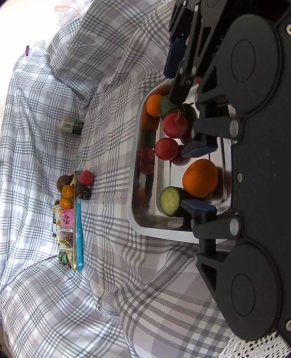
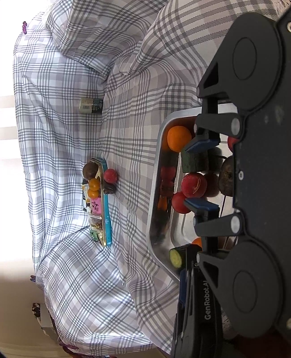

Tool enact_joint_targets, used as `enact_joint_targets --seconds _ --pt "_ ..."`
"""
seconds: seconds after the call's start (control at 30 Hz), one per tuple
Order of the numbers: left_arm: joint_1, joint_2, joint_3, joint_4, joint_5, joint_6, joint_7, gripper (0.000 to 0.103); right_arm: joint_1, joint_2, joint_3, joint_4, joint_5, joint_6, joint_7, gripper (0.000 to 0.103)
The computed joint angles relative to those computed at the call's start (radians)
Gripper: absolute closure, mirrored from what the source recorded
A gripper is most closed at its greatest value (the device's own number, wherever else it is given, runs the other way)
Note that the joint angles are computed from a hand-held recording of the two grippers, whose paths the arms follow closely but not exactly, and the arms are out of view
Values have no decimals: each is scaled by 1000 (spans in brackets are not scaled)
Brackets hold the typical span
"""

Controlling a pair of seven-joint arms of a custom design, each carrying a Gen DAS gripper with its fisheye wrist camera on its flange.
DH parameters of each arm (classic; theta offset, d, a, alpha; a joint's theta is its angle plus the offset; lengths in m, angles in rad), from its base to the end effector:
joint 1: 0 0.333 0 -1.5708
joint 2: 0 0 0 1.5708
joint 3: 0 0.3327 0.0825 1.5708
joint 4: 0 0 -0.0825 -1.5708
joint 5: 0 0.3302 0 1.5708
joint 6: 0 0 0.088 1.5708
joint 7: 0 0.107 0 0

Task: Organize fruits
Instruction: 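Carry the orange and fig to the steel tray and open both tools, then withdraw both tools from the steel tray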

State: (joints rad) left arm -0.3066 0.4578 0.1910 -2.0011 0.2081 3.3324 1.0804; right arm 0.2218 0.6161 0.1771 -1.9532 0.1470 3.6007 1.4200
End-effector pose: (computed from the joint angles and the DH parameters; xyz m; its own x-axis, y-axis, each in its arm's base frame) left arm 0.6204 -0.1114 0.3906 0.0190 -0.9870 0.1596 -0.6461 -0.1339 -0.7514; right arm 0.6079 0.2122 0.3466 0.3147 -0.9477 -0.0525 -0.5025 -0.1194 -0.8563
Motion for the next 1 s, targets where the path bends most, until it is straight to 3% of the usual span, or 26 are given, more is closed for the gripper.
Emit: enact_joint_targets --seconds 0.3,1.0 --pt "1 0 1 3 2 -6 0 54 4 0 -4 0 3 0 0 55" --pt "-64 4 66 -7 -28 14 16 54 2 -1 -2 1 -1 1 2 55"
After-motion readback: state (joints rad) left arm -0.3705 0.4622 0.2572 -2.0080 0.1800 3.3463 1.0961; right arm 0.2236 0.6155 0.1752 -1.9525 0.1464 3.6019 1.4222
